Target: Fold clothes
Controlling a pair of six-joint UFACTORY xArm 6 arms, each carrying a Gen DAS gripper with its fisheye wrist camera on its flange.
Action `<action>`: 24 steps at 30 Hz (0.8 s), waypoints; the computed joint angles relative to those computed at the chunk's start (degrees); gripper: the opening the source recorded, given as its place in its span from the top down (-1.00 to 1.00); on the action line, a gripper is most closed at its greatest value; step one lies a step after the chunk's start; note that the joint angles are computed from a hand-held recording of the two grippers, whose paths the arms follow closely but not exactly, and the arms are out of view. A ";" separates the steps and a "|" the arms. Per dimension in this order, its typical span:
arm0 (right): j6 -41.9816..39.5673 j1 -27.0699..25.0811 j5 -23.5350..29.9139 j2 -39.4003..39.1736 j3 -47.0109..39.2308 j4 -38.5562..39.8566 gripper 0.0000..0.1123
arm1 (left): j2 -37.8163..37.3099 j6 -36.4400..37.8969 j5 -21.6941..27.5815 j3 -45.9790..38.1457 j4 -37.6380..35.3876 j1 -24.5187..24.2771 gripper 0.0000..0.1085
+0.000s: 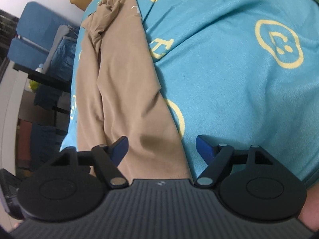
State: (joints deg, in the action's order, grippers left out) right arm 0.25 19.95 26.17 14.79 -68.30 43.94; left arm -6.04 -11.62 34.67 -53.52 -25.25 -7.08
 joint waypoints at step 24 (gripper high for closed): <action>-0.48 1.76 8.50 -0.70 -1.78 -12.92 -0.18 | -2.70 0.18 2.02 3.53 -1.71 0.61 0.22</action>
